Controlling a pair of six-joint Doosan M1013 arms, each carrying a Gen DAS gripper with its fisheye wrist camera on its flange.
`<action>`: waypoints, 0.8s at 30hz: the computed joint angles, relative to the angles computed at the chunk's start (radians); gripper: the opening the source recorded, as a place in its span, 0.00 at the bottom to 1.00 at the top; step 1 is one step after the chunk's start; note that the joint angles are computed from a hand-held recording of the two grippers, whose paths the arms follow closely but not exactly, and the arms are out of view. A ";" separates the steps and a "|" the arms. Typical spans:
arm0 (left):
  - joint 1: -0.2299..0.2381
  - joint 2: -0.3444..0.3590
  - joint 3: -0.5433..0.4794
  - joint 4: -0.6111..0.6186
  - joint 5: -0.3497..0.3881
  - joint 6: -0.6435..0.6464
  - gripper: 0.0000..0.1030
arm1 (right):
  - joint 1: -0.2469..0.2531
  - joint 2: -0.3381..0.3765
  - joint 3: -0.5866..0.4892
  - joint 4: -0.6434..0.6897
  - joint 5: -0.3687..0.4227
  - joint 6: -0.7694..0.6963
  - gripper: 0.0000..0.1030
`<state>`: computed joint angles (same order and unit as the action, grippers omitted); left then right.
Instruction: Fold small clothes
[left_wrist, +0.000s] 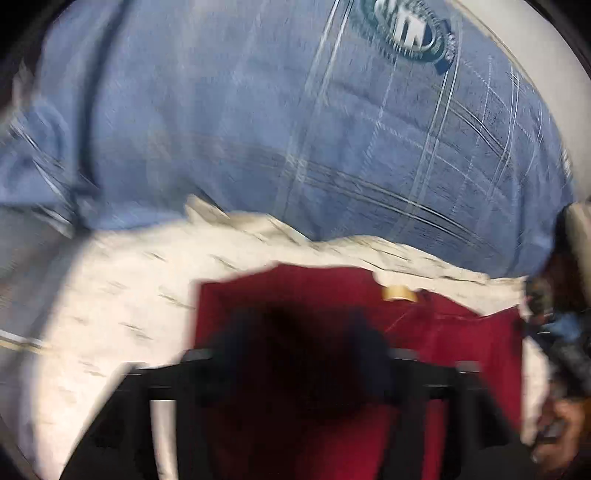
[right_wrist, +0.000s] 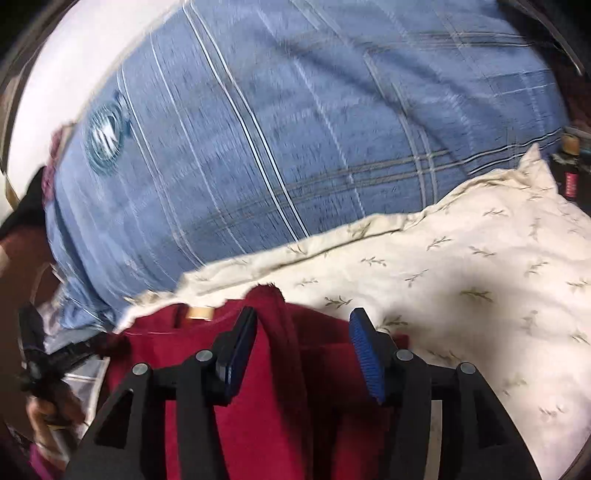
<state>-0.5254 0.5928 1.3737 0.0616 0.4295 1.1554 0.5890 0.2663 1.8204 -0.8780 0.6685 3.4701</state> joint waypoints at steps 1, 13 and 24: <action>-0.008 -0.017 0.026 0.116 -0.030 -0.100 0.74 | 0.007 -0.005 -0.005 0.003 -0.015 -0.036 0.51; -0.015 -0.030 0.133 0.229 0.035 -0.232 0.73 | -0.043 0.178 -0.182 0.327 0.168 -0.548 0.47; -0.010 -0.061 0.198 0.331 -0.071 -0.262 0.73 | -0.045 0.230 -0.314 0.681 -0.170 -0.846 0.64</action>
<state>-0.5352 0.5313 1.5719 0.3926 0.3581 0.8930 0.5436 0.4959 1.5065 -0.1969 0.4984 2.6243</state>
